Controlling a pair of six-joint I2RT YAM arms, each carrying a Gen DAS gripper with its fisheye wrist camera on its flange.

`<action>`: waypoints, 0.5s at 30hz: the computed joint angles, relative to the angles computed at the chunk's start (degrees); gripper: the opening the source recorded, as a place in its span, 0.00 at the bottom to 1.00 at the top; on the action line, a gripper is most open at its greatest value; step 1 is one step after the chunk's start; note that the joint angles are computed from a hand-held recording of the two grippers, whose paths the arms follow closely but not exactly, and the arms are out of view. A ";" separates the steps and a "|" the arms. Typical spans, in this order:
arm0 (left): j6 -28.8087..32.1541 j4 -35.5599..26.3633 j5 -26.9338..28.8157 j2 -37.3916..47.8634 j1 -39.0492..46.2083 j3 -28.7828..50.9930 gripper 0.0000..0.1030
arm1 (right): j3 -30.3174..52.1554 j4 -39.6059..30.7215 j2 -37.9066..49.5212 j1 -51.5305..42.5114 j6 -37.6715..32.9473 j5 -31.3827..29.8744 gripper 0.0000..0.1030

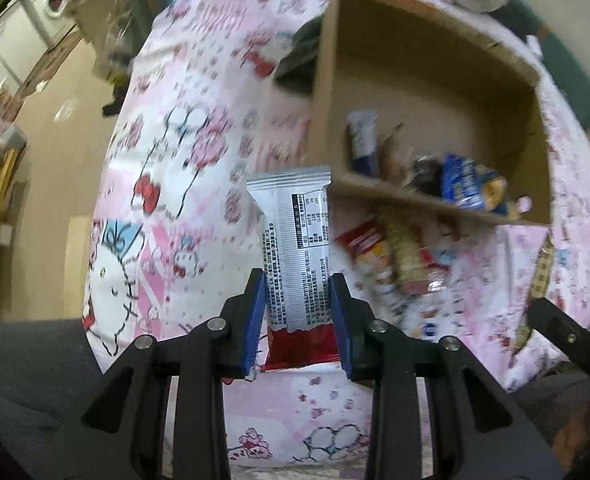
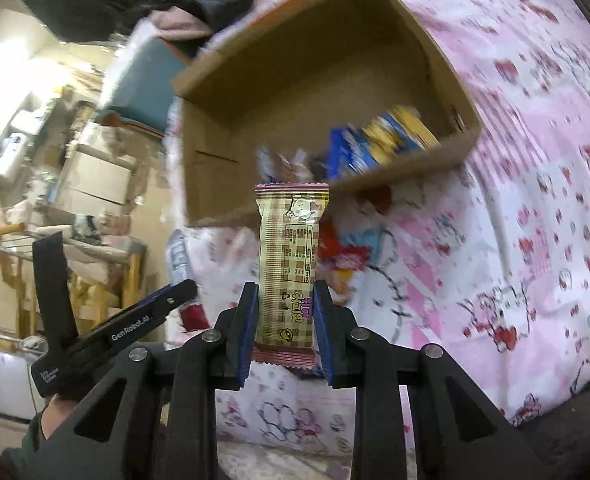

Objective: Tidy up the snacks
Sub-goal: 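Carry both bars over the box and release them inside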

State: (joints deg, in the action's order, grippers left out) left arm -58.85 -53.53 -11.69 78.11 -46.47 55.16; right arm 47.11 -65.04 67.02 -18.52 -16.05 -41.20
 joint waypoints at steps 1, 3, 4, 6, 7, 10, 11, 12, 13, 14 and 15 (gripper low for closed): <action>0.77 -0.84 -0.33 -0.30 0.21 1.44 0.27 | 1.02 -0.69 -0.76 -0.73 -1.02 -1.55 0.28; 2.79 -2.78 -2.01 -0.47 0.45 5.07 0.27 | 2.41 -1.06 -1.64 -1.68 -1.71 -4.44 0.28; 3.88 -3.57 -3.01 -0.39 0.61 6.77 0.27 | 3.14 -1.38 -1.62 -2.41 -2.18 -5.61 0.28; 6.24 -4.52 -5.09 -0.20 1.25 10.18 0.27 | 4.87 -1.96 -1.69 -3.29 -2.70 -8.62 0.28; 7.62 -4.57 -5.89 -0.01 1.55 11.66 0.27 | 5.31 -0.58 -2.50 -1.92 -0.49 -9.19 0.28; 13.17 -3.30 -9.03 1.70 1.95 15.73 0.27 | 7.41 3.18 -2.84 1.39 4.01 -8.43 0.28; 14.59 -3.01 -9.60 2.68 2.28 17.08 0.27 | 8.06 4.02 -2.72 2.19 5.17 -8.18 0.28; 15.67 -2.60 -9.39 3.67 2.88 18.26 0.27 | 8.81 4.72 -2.12 2.63 5.90 -7.99 0.28; 16.51 -2.18 -8.76 4.48 3.62 19.14 0.27 | 9.56 5.51 -1.30 3.07 6.59 -7.62 0.28; 17.27 -1.62 -8.04 5.29 4.41 19.86 0.27 | 10.42 6.53 -0.14 3.60 7.46 -7.06 0.28; 18.02 -0.93 -7.51 6.04 5.13 20.35 0.27 | 11.05 6.71 0.93 3.23 7.04 -6.96 0.28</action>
State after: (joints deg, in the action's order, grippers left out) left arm -40.83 -54.46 -19.20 84.15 -41.34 75.51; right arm 58.16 -58.33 67.95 -15.29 -9.01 -48.16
